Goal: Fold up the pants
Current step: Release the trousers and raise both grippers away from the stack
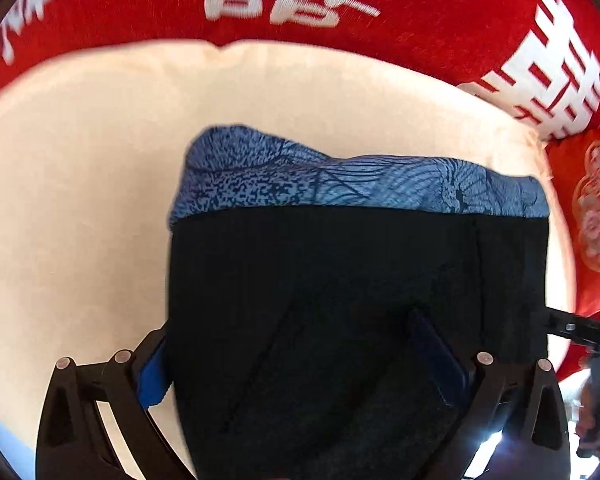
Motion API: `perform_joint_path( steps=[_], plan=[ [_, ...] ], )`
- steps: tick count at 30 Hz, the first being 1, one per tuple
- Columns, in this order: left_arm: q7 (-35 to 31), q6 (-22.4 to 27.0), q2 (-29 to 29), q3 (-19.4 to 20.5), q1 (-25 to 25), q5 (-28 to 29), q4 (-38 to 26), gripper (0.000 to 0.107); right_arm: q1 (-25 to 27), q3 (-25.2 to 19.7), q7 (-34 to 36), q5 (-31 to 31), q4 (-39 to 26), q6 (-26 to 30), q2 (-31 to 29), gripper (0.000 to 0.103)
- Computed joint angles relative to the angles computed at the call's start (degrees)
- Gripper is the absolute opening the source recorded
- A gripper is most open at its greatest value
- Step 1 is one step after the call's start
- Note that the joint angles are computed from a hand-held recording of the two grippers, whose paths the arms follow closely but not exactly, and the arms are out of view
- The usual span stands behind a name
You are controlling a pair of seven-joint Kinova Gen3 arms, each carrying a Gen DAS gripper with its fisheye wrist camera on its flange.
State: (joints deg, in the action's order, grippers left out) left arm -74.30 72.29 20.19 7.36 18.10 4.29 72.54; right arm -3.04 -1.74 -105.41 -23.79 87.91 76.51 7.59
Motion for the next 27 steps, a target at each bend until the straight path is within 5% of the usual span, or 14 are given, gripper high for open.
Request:
perform_joint_path(
  steps=[4,8,17,21,27],
  plan=[
    [4.0,3.4,-2.4,-0.5,4.9,-6.6,-1.4,0.103,-9.2,3.3,-9.2,9.3,-2.4,3.9,-3.0,0.094],
    [2.9,5.9,-7.0,1.1,4.6,-5.2,-1.6,0.103,-7.6,-2.7,-16.5,11.7,-3.4,7.1,-6.2,0.099],
    [-1.1,22.5,-9.2,4.0,10.4,-10.8,-11.6,0.103,-17.6,-8.7,-29.4,21.1,-14.3,20.2,-7.1,0.103],
    [-0.3,27.4,-9.7,3.5,10.3,-8.9,-14.5,0.103,-21.7,-10.2,-34.3,25.0,-19.6,24.5,-6.8,0.103],
    [1.8,31.0,-10.9,3.6,12.5,-14.1,-16.3,0.103,-25.8,-10.9,-35.5,29.0,-26.3,29.6,-4.7,0.103]
  ],
)
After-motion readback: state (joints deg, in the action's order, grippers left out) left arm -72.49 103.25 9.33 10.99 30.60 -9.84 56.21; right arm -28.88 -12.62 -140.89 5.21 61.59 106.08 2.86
